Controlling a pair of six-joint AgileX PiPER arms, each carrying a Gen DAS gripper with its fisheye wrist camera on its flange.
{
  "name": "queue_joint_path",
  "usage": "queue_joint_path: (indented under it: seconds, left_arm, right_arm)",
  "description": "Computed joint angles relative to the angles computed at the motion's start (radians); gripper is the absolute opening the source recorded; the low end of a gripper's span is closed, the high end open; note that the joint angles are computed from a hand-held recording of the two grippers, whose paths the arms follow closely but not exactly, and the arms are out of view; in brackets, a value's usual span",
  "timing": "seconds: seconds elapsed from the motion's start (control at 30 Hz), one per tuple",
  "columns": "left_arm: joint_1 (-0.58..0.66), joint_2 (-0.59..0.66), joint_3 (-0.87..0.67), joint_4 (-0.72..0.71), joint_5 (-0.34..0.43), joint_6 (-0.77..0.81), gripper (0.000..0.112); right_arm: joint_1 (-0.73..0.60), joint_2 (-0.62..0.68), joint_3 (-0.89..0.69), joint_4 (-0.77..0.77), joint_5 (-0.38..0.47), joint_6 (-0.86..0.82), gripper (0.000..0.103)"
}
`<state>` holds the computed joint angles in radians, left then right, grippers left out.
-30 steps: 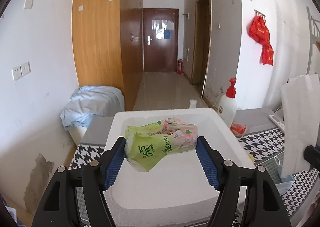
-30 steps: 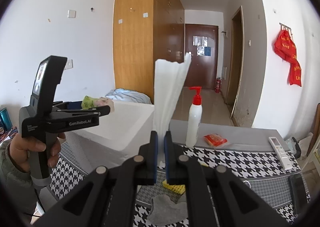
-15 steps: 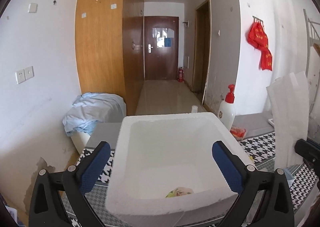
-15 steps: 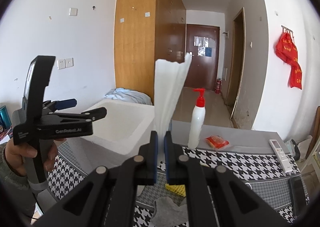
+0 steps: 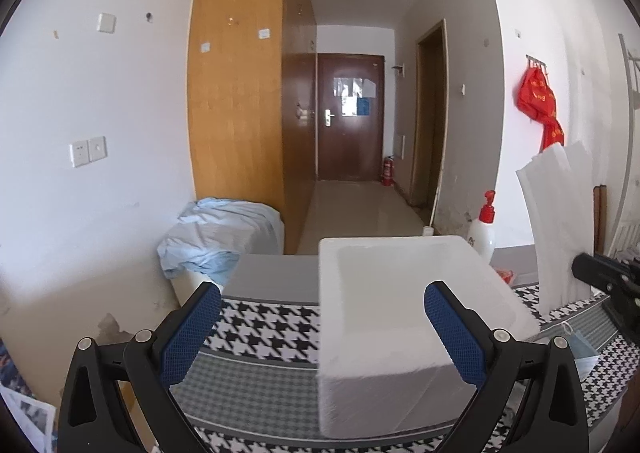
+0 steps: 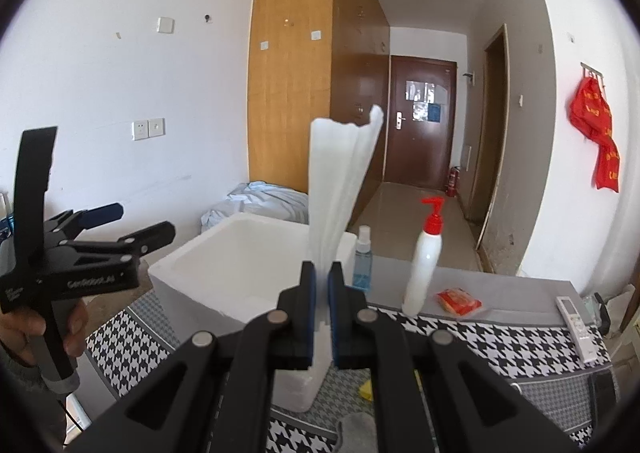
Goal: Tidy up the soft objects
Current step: 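Lower the tissue stack into the foam box and open the right tool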
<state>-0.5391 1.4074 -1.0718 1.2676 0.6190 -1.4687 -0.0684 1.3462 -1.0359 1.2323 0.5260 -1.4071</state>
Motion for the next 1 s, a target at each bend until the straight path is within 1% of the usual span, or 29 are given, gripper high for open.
queue_joint_path:
  seconds: [0.17,0.43,0.57,0.7,1.0]
  left_arm:
    - [-0.002,-0.041,0.063,0.044,0.024,-0.056,0.102]
    - [0.001,-0.116,0.164,0.073,0.021,-0.1,0.102]
    - [-0.008,-0.155,0.205,0.095,0.035,-0.124,0.102]
    - [-0.021,-0.176,0.228,0.102,0.055,-0.138,0.102]
    - [-0.036,-0.189,0.266,0.094,0.084,-0.165,0.102]
  right_arm:
    - [0.027,0.016,-0.018,-0.009,0.002,0.018,0.009]
    - [0.105,0.036,-0.047,-0.058,-0.051,0.075,0.009]
    - [0.14,0.055,-0.065,-0.085,-0.073,0.108,0.009]
    - [0.164,0.076,-0.085,-0.112,-0.079,0.142,0.009]
    - [0.2,0.143,-0.16,-0.222,-0.06,0.268,0.009]
